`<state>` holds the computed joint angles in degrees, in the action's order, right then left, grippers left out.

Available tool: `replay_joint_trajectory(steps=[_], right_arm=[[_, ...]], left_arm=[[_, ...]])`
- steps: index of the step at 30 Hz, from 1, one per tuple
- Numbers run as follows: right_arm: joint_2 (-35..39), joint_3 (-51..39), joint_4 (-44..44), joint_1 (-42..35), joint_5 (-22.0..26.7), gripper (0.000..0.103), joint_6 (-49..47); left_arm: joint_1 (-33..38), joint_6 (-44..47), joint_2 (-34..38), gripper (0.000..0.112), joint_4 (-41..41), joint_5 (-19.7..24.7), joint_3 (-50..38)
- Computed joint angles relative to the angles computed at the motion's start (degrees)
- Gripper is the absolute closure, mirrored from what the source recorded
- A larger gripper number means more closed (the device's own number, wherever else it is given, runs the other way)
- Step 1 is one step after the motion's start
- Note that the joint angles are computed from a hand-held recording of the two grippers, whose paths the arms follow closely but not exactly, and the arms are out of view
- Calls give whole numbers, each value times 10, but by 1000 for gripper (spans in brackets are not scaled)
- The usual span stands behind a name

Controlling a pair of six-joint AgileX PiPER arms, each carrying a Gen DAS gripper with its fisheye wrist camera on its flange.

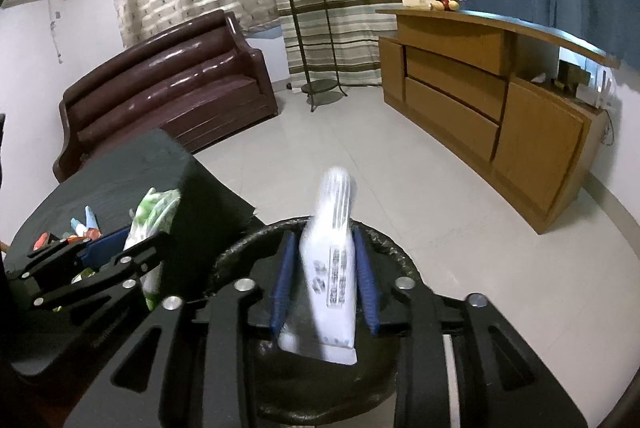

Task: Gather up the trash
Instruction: 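Carry the white packet over the black bin and open the right tool while the left drops its packet in, then move both open tools back over the table of trash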

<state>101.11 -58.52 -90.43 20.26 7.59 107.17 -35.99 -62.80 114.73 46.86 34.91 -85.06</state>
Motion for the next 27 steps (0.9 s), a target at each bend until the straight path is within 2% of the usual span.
replay_joint_trajectory(steps=[1,2,15,17,22,27], right_arm=[[0,2,-2,-1,1,66,5],[0,0,12,-2,1,66,-7],[-21,11,45,-1,16,60,-31],[-23,14,68,2,20,59,-51],[-35,21,151,8,20,59,-126],[-48,32,168,39,39,59,-140]], left_arm=[[0,-2,1,64,0,1,-1],[-1,-9,1,62,5,2,0],[-5,-24,-9,55,18,5,5],[-7,-33,-20,51,25,7,17],[-7,-43,-58,50,31,8,58],[-6,-65,-106,50,43,14,117]])
